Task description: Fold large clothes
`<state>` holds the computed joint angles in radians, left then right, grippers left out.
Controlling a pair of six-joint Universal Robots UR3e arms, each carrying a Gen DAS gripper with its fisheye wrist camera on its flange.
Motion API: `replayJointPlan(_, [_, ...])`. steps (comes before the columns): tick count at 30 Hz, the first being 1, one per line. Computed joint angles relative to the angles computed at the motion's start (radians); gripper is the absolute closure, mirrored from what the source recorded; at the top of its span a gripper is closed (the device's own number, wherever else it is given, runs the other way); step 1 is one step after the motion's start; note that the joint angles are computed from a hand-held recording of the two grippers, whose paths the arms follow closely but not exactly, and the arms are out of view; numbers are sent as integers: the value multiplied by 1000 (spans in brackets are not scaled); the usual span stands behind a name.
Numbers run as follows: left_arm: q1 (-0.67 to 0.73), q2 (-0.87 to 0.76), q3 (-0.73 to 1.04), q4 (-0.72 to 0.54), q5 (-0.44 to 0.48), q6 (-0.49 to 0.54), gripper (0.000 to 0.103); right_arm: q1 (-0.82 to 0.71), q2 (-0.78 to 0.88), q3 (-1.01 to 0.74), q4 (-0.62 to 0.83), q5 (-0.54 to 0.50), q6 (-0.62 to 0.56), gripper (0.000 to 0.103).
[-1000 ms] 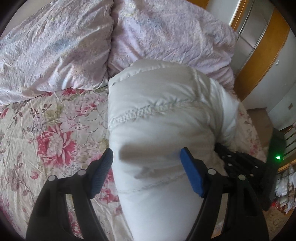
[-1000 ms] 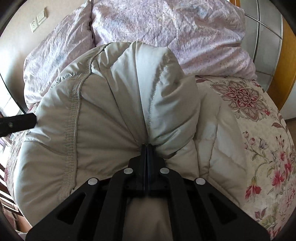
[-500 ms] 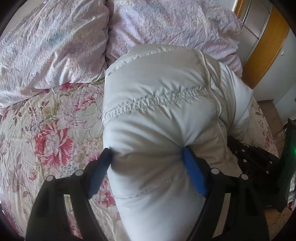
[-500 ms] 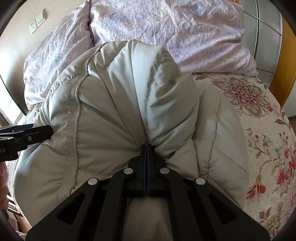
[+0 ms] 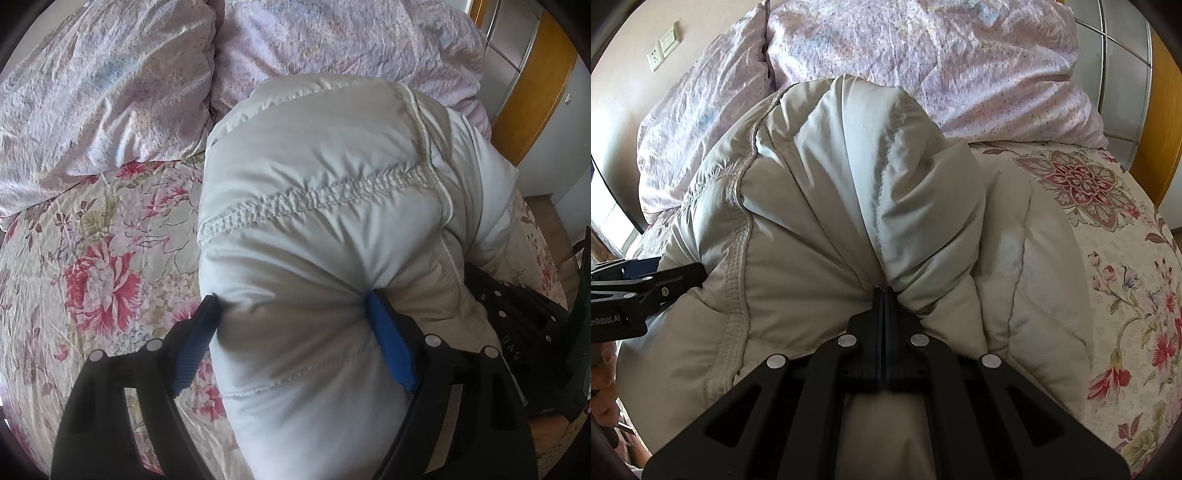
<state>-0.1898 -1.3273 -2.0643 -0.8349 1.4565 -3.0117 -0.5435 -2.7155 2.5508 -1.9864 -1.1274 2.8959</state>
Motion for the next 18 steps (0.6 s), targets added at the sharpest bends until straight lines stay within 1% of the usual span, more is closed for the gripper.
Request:
replayJointPlan(7, [3, -22, -18, 40, -4, -16, 18, -34, -31, 27, 3, 28, -16, 103])
replayJointPlan(10, [1, -28, -17, 43, 0, -18, 17, 28, 46, 30, -98, -19, 33, 103])
replayJointPlan(11, [-2, -29, -15, 41, 2, -17, 17, 40, 63, 23, -108, -31, 39, 103])
replayJointPlan(13, [0, -31, -5, 25, 1, -15, 17, 145, 190, -27, -194, -127, 112, 103])
replayJointPlan(14, [5, -30, 0, 13, -3, -10, 17, 180, 228, -78, -172, -163, 139, 103])
replayJointPlan(15, [8, -29, 3, 6, -6, -9, 17, 178, 224, -117, -123, -162, 146, 103])
replayJointPlan(17, [19, -25, 5, -5, -16, -2, 17, 104, 130, -164, -13, -86, 125, 103])
replayJointPlan(18, [18, -24, 5, -6, -15, -4, 17, 92, 112, -181, -4, -73, 125, 103])
